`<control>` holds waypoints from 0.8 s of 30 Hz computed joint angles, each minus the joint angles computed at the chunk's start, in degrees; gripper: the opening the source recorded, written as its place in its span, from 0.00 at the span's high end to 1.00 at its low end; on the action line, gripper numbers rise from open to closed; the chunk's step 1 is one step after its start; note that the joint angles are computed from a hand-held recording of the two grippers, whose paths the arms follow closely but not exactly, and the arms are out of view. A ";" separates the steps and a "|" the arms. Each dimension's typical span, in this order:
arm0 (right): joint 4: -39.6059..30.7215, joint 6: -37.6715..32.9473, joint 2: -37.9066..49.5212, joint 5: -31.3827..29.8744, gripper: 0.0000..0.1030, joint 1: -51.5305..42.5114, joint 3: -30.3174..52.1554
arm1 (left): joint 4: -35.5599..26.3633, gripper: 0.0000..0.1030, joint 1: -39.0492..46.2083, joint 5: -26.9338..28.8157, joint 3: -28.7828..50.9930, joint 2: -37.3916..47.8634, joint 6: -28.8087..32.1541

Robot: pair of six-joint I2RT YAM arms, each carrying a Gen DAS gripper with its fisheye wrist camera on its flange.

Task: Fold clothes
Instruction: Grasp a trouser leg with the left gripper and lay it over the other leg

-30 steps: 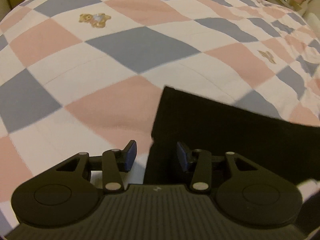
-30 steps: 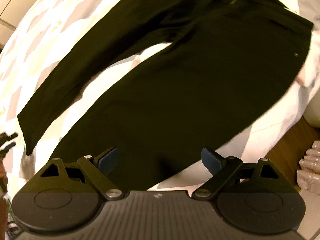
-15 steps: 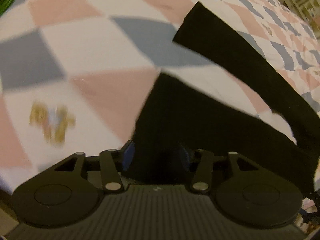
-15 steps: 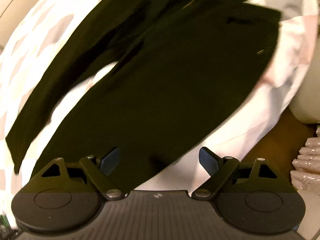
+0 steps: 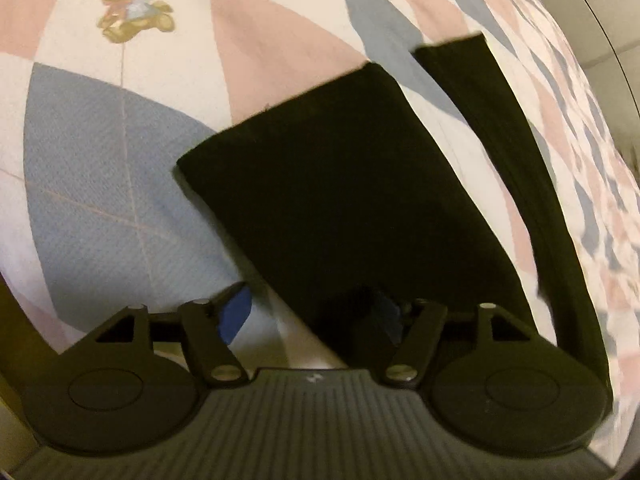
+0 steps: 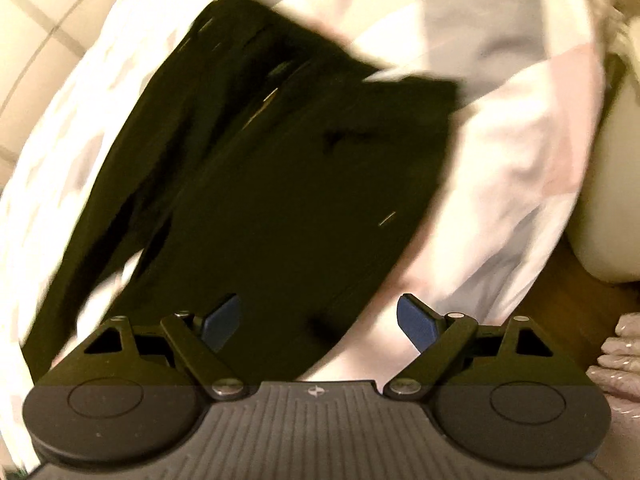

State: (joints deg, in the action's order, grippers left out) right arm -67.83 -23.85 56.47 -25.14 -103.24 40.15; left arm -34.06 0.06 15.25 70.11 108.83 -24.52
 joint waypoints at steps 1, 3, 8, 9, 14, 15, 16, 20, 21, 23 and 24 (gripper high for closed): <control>2.10 -0.89 3.35 -1.22 0.16 -2.64 0.95 | 0.94 0.68 -0.51 -1.60 -0.18 -0.25 -0.80; 6.24 -1.30 9.92 -3.59 0.16 -6.58 3.21 | 2.04 0.85 -0.97 -2.94 -0.33 -0.74 -1.49; 18.40 4.64 19.53 -2.44 0.20 -3.78 3.89 | 2.33 0.81 -3.22 -7.45 0.33 -0.08 -1.80; 20.67 5.75 21.01 -1.14 0.20 -2.78 3.60 | 2.43 0.81 -4.12 -8.85 0.54 0.16 -1.90; 23.23 5.28 25.18 -0.92 0.65 -2.09 3.22 | 1.33 0.97 -7.85 -16.00 1.61 -0.29 0.52; 21.66 4.51 25.28 -1.38 0.80 -2.61 4.35 | 0.94 0.98 -7.90 -16.08 1.24 -1.66 0.79; 19.36 3.30 24.98 -2.06 0.86 -3.45 5.89 | 0.73 0.98 -7.61 -15.40 0.50 -3.78 1.02; 6.87 -4.53 22.36 -6.21 0.96 -7.11 14.02 | -2.01 0.98 -5.69 -12.54 -2.07 -13.90 3.94; 3.88 -6.50 21.96 -7.14 0.96 -7.92 16.17 | -2.77 0.98 -5.33 -12.73 -2.65 -16.02 5.53; 0.62 -8.06 21.50 -6.87 0.96 -8.73 18.99 | -2.95 0.96 -4.93 -14.39 -4.82 -18.42 9.45; 0.31 -8.60 21.83 -5.82 0.96 -9.04 19.32 | -2.70 0.94 -5.26 -15.92 -5.58 -17.76 11.00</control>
